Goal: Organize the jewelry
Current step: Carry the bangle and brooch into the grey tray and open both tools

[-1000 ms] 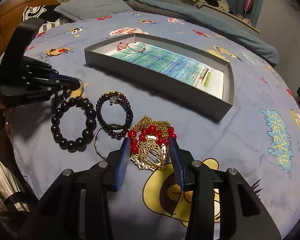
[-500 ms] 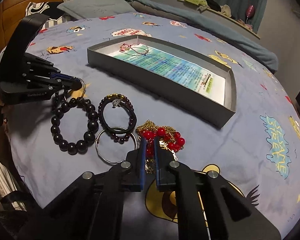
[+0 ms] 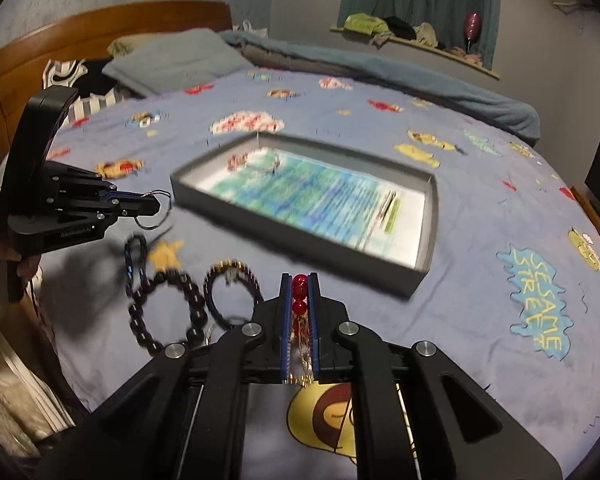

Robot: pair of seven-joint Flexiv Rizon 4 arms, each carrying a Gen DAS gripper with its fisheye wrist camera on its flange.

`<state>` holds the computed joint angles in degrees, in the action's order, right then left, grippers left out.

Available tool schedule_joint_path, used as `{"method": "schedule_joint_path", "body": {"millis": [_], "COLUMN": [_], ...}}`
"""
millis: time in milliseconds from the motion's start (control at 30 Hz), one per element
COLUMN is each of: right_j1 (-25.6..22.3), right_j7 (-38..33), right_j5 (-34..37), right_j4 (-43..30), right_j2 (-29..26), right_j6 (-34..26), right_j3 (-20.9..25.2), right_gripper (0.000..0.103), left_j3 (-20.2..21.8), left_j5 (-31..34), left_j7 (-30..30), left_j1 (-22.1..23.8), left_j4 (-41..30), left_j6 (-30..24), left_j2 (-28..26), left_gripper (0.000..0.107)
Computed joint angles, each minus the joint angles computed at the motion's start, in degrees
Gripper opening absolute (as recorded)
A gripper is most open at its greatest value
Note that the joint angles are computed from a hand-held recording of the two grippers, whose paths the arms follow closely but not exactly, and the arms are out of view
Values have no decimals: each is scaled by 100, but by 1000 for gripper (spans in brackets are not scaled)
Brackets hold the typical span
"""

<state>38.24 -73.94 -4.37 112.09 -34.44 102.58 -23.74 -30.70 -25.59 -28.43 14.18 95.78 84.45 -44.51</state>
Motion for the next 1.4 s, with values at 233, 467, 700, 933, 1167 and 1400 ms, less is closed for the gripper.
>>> {"method": "schedule_joint_path", "body": {"millis": [233,467,700,933,1167,1400], "right_j1": [-23,254,-115,-1521,-2092,-2164], "right_j7": [232,561,928,1029,1090,1364], "right_j5": [110,264,124,-529,-950,-1164], "right_j4": [-327,-773,-1401,-2055,-2349,-2488], "right_j2": [40,-161,-503,-787,-1063,-1262], "right_j6": [-12,-36,-266,-598,-1038,-1502], "right_j3": [-203,-938,-852,863,1589,1536], "right_gripper": [7,7,7,7,7,7], "left_j3": [-355,132,1016,1325,1772,2037], "left_j5": [-83,-278,-276,-395,-188,94], "left_j7": [50,-99,-526,-870,-1265,-1761], "left_j1": [117,-404,-1143,-1302,-1562,-1623], "left_j4": [-321,-1176,-2443,-3408,-4075,-4513], "left_j6": [1,-384,-1055,-2503,-3127,-3265], "left_j2": [20,-171,-708,-1306,-1768,-2028], "left_gripper": [4,4,4,4,4,5]}}
